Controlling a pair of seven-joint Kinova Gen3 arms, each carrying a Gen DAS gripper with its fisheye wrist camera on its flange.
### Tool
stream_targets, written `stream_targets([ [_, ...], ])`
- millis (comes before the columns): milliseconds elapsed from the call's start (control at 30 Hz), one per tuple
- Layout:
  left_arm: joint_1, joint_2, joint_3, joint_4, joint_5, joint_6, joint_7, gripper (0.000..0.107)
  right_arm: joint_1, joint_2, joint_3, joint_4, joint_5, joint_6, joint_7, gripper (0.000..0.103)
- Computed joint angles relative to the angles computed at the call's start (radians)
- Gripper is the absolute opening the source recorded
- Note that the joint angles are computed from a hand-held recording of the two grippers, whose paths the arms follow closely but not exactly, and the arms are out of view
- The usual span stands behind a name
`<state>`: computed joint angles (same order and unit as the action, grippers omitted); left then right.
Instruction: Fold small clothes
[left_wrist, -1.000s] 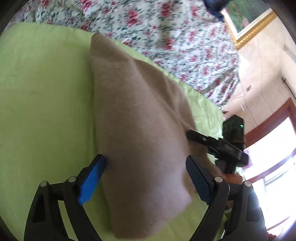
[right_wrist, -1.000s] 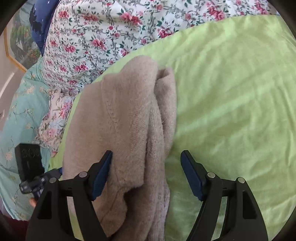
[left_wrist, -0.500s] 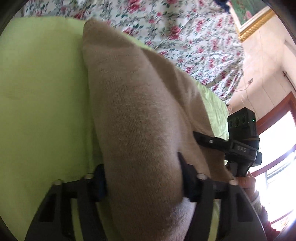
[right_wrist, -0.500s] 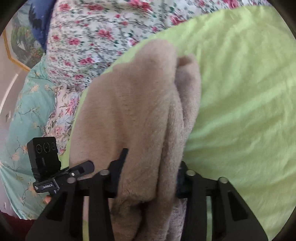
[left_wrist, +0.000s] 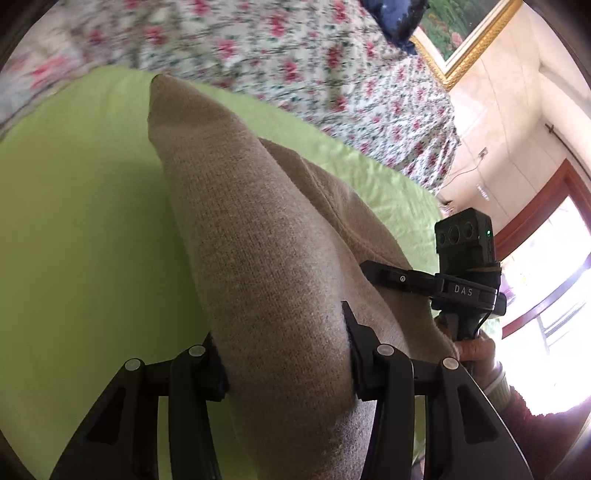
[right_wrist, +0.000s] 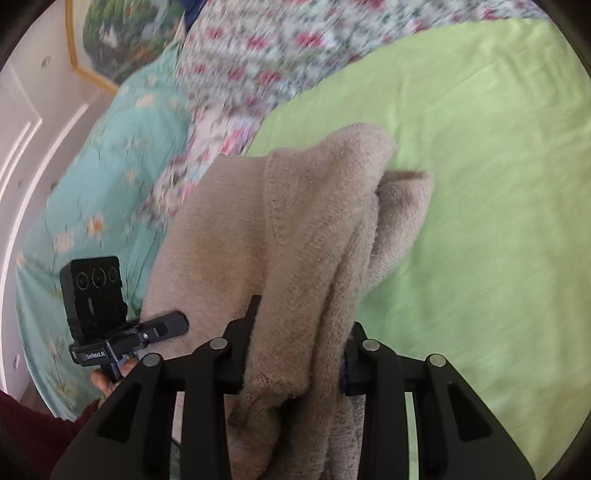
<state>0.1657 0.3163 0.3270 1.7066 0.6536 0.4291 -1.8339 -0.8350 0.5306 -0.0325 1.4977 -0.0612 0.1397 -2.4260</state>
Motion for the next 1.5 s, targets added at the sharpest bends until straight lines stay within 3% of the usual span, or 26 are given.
stream_targets([
  [133,-0.082,-0.053,0.031,0.143,0.111,-0.025,-0.102,0.052,-0.098,0.027,0.094,-0.022,-0.001,0.024,-0.064,0.037],
  [233,-0.065,-0.06,0.011,0.194,0.143,-0.068,-0.119,0.062,-0.175,0.033,0.183,-0.062,0.04,0.128,-0.148,0.049],
  [300,-0.086,-0.064,0.03,0.205,0.185,-0.073,-0.167,0.065,-0.217,0.03,0.23,-0.091,0.081,0.21,-0.198,0.064],
  [333,-0.089,-0.069,0.027,0.207,0.194,-0.065,-0.177,0.069,-0.243,0.027,0.255,-0.103,0.107,0.246,-0.23,0.065],
  [400,-0.139,-0.081,0.075,0.213,0.172,-0.079,-0.151,0.071,-0.302,0.001,0.324,-0.088,0.175,0.27,-0.311,0.066],
  [467,-0.158,-0.112,0.088,0.229,0.127,-0.118,-0.095,0.071,-0.317,-0.031,0.357,-0.05,0.242,0.228,-0.387,0.066],
  [567,-0.067,-0.136,-0.019,0.222,0.057,-0.163,0.027,0.07,-0.22,-0.027,0.287,-0.067,0.268,0.175,-0.396,0.066],
  [633,0.009,-0.137,-0.112,0.197,-0.001,-0.157,0.108,0.069,-0.127,0.013,0.21,-0.141,0.208,0.189,-0.327,0.063],
  [667,0.055,-0.128,-0.158,0.181,-0.041,-0.158,0.149,0.069,-0.081,0.046,0.17,-0.187,0.174,0.2,-0.292,0.045],
  [700,0.101,-0.115,-0.204,0.16,-0.082,-0.154,0.189,0.067,-0.047,0.074,0.132,-0.234,0.156,0.228,-0.265,0.018],
  [733,0.148,-0.104,-0.25,0.141,-0.123,-0.143,0.23,0.061,-0.031,0.094,0.113,-0.262,0.154,0.239,-0.249,0.01],
  [800,0.24,-0.071,-0.343,0.09,-0.204,-0.094,0.296,0.051,-0.052,0.086,0.131,-0.264,0.2,0.22,-0.264,0.009],
  [867,0.333,-0.052,-0.421,0.051,-0.285,-0.069,0.373,0.05,-0.132,0.04,0.214,-0.205,0.275,0.18,-0.338,0.009],
  [967,0.44,-0.042,-0.509,0.033,-0.407,-0.062,0.476,0.05,-0.208,0.036,0.298,-0.18,0.347,0.242,-0.436,0.009],
  [1100,0.439,0.004,-0.472,-0.017,-0.554,-0.018,0.597,0.051,-0.1,0.095,0.182,-0.221,0.309,0.315,-0.416,0.009],
  [1167,0.419,0.012,-0.431,-0.018,-0.636,-0.013,0.667,0.053,-0.093,0.11,0.172,-0.237,0.32,0.329,-0.439,0.009],
  [1267,0.391,0.015,-0.373,-0.047,-0.758,0.035,0.773,0.053,-0.13,0.091,0.197,-0.251,0.365,0.388,-0.494,0.021],
  [1333,0.399,-0.001,-0.369,-0.043,-0.804,0.048,0.813,0.053,-0.166,0.071,0.215,-0.257,0.419,0.439,-0.54,0.021],
  [1400,0.389,-0.042,-0.347,-0.006,-0.828,0.027,0.836,0.05,-0.216,0.04,0.237,-0.246,0.484,0.471,-0.599,0.021],
  [1500,0.354,-0.115,-0.293,0.076,-0.833,-0.044,0.83,0.05,-0.282,-0.01,0.246,-0.196,0.588,0.434,-0.682,0.022],
])
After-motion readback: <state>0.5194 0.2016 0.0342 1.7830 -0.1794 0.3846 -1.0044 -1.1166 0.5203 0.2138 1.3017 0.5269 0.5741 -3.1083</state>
